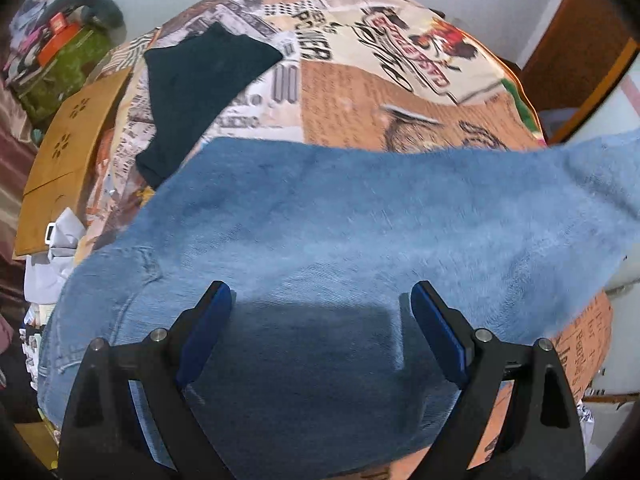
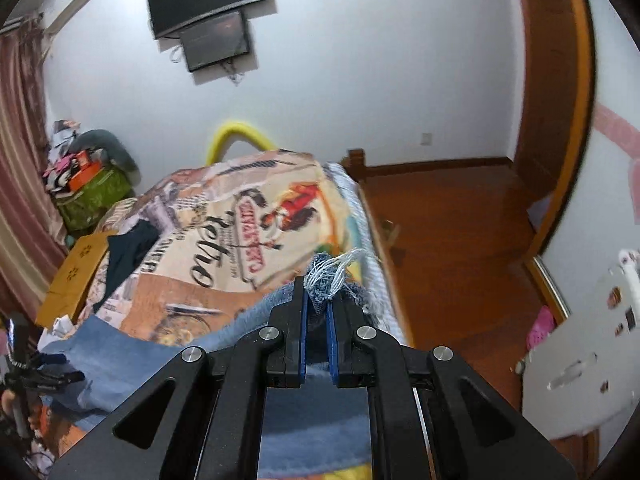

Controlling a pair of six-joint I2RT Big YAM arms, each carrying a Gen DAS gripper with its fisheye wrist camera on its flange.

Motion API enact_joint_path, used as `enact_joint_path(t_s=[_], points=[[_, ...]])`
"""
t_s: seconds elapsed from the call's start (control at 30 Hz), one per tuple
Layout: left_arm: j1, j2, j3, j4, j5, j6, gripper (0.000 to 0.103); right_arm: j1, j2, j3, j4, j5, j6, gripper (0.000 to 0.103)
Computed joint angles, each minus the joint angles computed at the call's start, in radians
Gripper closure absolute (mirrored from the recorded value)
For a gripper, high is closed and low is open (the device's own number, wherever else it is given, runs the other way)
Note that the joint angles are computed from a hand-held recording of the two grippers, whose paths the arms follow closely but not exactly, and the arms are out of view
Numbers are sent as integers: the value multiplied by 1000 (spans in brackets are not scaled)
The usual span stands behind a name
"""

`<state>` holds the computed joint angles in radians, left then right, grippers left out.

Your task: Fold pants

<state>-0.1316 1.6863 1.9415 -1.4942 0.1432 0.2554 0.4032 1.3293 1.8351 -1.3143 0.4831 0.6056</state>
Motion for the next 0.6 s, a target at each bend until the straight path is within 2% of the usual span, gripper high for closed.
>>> enact_joint_path(t_s=[0.17,0.33,0.47,0.6], points=[[-29,-19,-42,9,-9,0,11,-20,-59,-100,-19,14,44,96],[-44,-34,-71,29,-27,-1,11,-44,-111,-183,-77,43,111,98],[-39,-40,-69,36,-17,-10,11,-22,-115,-198,-131,19,102,98],[-10,-43,-37,43,12,-35,11,58,-65,-153,-149,36,42,96]])
